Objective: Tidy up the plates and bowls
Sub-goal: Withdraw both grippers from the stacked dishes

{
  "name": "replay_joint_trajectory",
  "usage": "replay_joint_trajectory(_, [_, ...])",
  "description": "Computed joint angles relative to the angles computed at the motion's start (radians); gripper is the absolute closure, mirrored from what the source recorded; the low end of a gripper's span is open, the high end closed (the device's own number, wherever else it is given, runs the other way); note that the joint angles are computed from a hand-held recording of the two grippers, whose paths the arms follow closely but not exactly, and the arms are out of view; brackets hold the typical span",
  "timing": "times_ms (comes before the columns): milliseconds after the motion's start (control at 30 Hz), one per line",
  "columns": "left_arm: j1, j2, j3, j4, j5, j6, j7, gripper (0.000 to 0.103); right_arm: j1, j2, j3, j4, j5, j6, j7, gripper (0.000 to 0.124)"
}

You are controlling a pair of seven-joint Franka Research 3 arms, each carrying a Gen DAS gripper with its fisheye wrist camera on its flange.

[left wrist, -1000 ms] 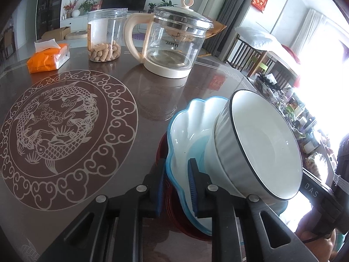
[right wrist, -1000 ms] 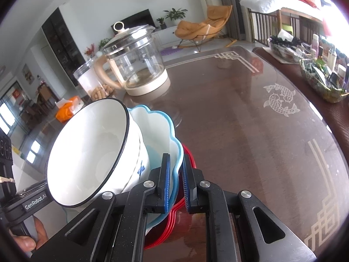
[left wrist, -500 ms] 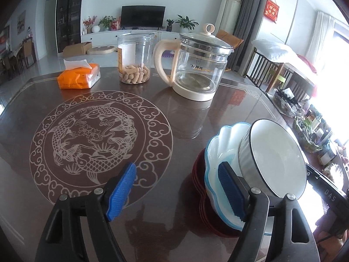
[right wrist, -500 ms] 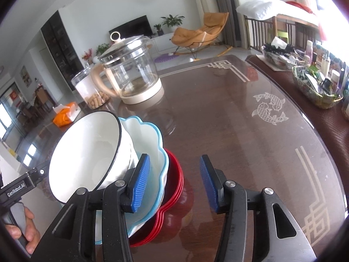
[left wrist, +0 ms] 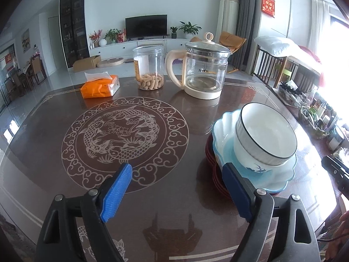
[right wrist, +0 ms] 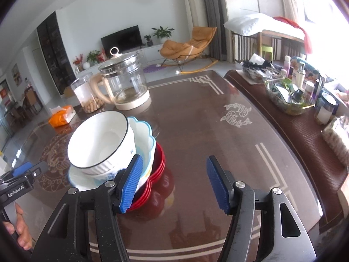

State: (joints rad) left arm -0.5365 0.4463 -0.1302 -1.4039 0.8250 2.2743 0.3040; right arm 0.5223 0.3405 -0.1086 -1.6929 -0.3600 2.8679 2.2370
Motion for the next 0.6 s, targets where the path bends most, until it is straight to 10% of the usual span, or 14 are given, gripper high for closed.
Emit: replay_joint_trajectory(600, [-0.006, -0.228, -0.091, -0.265, 0.091, -0.02, -0.073, 0.002, -0.017, -0.234, 0.117, -0.23, -0.318, -0.101, 0.287, 0.052])
